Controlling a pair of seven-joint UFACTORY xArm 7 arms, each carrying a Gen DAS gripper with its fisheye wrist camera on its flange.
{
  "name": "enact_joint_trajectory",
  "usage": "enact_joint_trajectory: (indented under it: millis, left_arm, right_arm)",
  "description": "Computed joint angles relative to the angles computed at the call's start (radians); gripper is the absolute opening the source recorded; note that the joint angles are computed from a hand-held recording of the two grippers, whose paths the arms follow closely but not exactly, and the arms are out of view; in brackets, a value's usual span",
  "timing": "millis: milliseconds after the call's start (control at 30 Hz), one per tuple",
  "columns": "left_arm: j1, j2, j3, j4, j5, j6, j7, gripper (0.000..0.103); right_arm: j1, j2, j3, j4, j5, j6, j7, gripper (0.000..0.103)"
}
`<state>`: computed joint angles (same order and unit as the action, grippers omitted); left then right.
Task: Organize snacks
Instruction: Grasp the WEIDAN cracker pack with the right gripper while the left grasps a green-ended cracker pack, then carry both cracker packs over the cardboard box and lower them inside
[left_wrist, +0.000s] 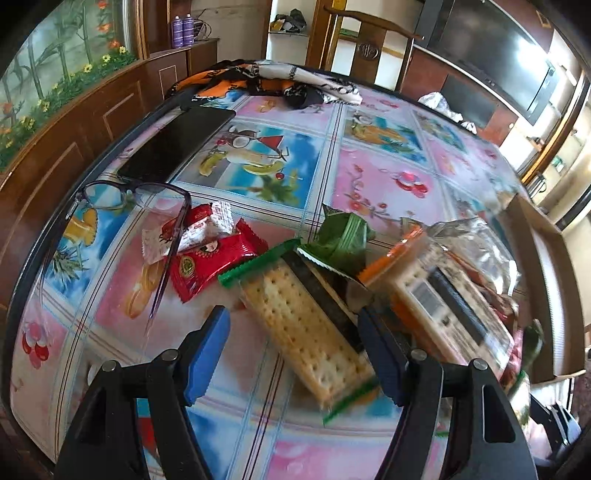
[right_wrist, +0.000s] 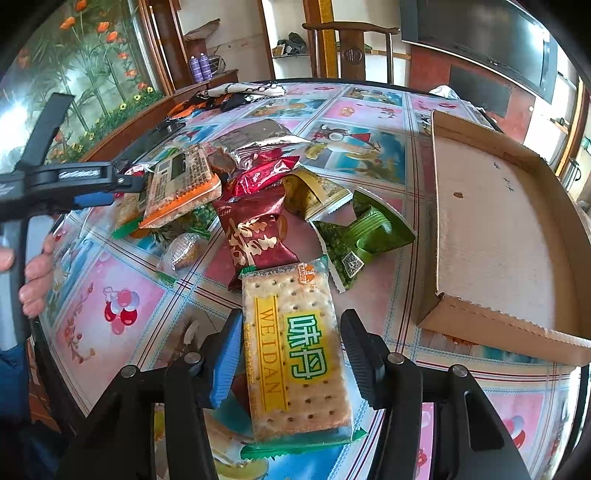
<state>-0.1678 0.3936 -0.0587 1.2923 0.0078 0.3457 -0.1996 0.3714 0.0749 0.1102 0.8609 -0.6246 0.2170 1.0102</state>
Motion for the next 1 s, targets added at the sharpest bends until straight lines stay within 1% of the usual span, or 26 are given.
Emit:
enact_joint_trajectory:
  millis: [100,167,233,300,333,400,433,533,567,633,700,767,833,900,1000]
  left_arm:
    - [-0.028,0.016,0.028,0.01,0.04,-0.021,-0.031,0.071]
    - [-0.04,0.017,0.036,0.006,0.069,-0.031,-0.034,0.069]
    - [-0.024,0.011,0.011,-0.008,0.062,-0.04,0.003,0.06]
    - [-0.012,0.001,-0.011,-0.027,0.053,-0.045,0.049,0.054]
    - [-0.007,-0.005,-0.019,-0.036,0.047,-0.048,0.071,0.052]
    - [0.013,-0.012,-0.044,-0.048,0.019,-0.035,0.128,0.052]
    - [0.01,-0.015,-0.04,-0.053,0.014,-0.033,0.135,0.052]
    - [-0.043,-0.011,0.026,-0.057,0.073,-0.052,0.073,0.052]
    - [-0.04,0.001,0.025,-0.042,0.071,-0.04,0.07,0.052]
    - [-0.04,0.009,0.028,-0.037,0.078,-0.055,0.063,0.053]
    - [-0.054,0.01,0.044,-0.045,0.102,-0.076,0.047,0.052]
    - [-0.071,0.002,0.063,-0.062,0.13,-0.097,0.022,0.046]
    - [-0.058,-0.008,0.051,-0.075,0.125,-0.1,0.024,0.046]
    - [-0.036,-0.024,0.029,-0.095,0.104,-0.103,0.043,0.046]
    - [0.025,-0.053,-0.037,-0.133,0.023,-0.111,0.115,0.046]
  right_arm:
    - [-0.001,0.0,0.0,-0.003,0.004,-0.007,-0.001,0.057]
    - [-0.003,-0.002,-0.002,-0.008,0.01,-0.018,-0.002,0.057]
    - [-0.004,-0.004,-0.003,-0.012,0.01,-0.024,0.003,0.057]
    - [-0.005,-0.005,-0.004,-0.016,0.013,-0.032,0.003,0.057]
    - [-0.006,-0.006,-0.004,-0.018,0.014,-0.036,0.005,0.057]
    - [-0.007,-0.007,-0.004,-0.021,0.014,-0.04,0.008,0.057]
    - [-0.007,-0.007,-0.004,-0.021,0.013,-0.04,0.009,0.057]
    - [-0.006,-0.007,-0.004,-0.019,0.006,-0.034,0.012,0.057]
    - [-0.006,-0.007,-0.004,-0.019,0.003,-0.031,0.012,0.057]
    - [-0.004,-0.008,-0.003,-0.016,-0.003,-0.023,0.018,0.057]
    - [-0.003,-0.008,-0.002,-0.014,-0.01,-0.015,0.024,0.057]
    - [-0.002,-0.007,-0.001,-0.009,-0.019,-0.007,0.033,0.057]
    - [0.004,-0.006,-0.002,-0.002,-0.046,0.012,0.064,0.052]
    - [0.0,-0.009,-0.001,-0.007,-0.051,0.006,0.072,0.05]
    - [-0.009,-0.016,-0.002,-0.021,-0.045,-0.02,0.072,0.05]
